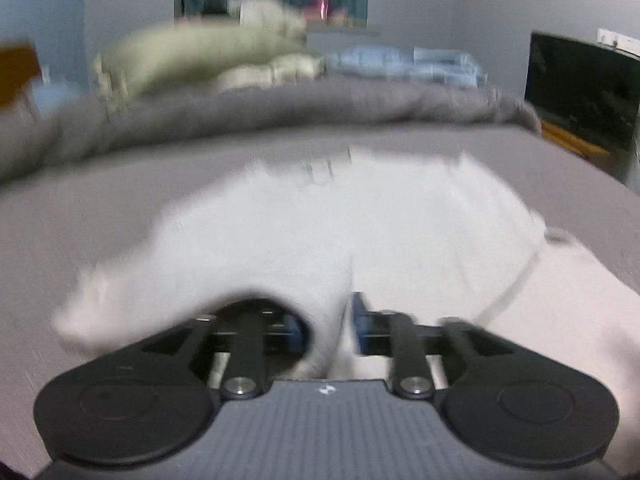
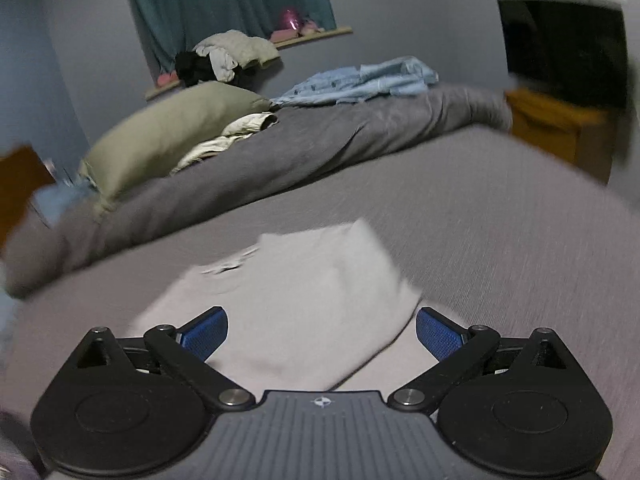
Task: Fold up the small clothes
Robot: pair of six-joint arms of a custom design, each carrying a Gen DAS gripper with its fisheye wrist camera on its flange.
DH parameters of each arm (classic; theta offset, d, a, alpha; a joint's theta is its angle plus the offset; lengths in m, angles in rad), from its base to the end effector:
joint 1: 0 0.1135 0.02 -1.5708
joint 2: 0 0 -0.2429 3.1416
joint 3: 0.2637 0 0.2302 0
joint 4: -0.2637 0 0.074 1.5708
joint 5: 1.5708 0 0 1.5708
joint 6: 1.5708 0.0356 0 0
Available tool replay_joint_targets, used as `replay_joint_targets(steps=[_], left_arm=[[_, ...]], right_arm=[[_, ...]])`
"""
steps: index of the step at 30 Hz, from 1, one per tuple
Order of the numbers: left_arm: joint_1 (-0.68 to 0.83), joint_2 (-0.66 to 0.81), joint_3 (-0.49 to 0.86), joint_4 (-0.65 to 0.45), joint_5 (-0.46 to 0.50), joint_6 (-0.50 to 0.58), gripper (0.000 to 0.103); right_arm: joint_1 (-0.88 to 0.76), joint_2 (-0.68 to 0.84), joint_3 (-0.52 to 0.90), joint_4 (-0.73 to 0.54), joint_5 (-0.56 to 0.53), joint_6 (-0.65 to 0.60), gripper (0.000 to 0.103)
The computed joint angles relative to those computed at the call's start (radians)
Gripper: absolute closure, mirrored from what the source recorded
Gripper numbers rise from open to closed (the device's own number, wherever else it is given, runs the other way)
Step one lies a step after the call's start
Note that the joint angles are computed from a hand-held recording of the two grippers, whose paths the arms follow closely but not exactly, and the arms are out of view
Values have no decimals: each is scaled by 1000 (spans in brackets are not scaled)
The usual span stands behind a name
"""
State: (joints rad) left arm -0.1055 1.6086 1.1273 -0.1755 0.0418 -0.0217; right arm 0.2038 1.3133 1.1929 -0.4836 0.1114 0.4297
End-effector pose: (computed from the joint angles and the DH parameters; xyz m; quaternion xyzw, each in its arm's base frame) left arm 0.3387 -0.0374 0.2396 0.0468 0.8960 -0.0468 0.4391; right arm 0.2711 0.0520 0.3191 0.1254 0.8755 0.0977 0.4563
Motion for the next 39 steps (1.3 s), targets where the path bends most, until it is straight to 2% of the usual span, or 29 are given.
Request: replay_joint_targets(steps=[1,3,8,11,13,16,18,20,23,24,25,26,28,29,30,31,36,39], left_arm=[[4,-2,-20,0,10,-30,43],[23,-44,-110,68,11,-99,36],[171,-114,-257,244,104,-265,32],[287,-136,-301,323,159,-380,29],[381,-90,-268,335,214,-446,29],[491,27,-141,261,310,-525,29],[532,95,-75,254,354,-558,29],[550,163,-5,233,369,-545,29],[535,284,170,81,324,-454,30],[523,315,215,43,297,-417,36],[515,339,238,36,276,-386,47],[503,350,247,40,241,-359,53],[493,376,276,28,199,-328,74],[492,379,273,31,187,-317,80],[494,377,275,30,174,-300,94],[493,376,278,37,162,-285,101],[474,244,127,231,148,-264,103],[418,149,78,292,175,-255,103]], right_arm=[[-5,-37,-22,-14,-26,22,1],[7,-83,-63,-31,-32,44,1],[10,-63,-106,-18,23,-50,1],[-18,-43,-110,-20,7,-63,1],[-24,-18,-106,-14,-12,-66,1],[-13,17,-99,4,-28,-98,1],[1,41,-91,14,-44,-126,1],[18,59,-81,19,-55,-156,1],[36,77,-76,33,-81,-229,1],[43,83,-78,43,-81,-262,1],[54,90,-79,56,-73,-290,1],[61,97,-84,73,-64,-326,1],[64,113,-85,96,-58,-376,1],[65,119,-85,104,-57,-390,1],[65,127,-79,102,-58,-395,1],[61,133,-73,95,-66,-392,1],[28,159,-52,70,-103,-359,1],[4,162,-51,82,-93,-339,1]])
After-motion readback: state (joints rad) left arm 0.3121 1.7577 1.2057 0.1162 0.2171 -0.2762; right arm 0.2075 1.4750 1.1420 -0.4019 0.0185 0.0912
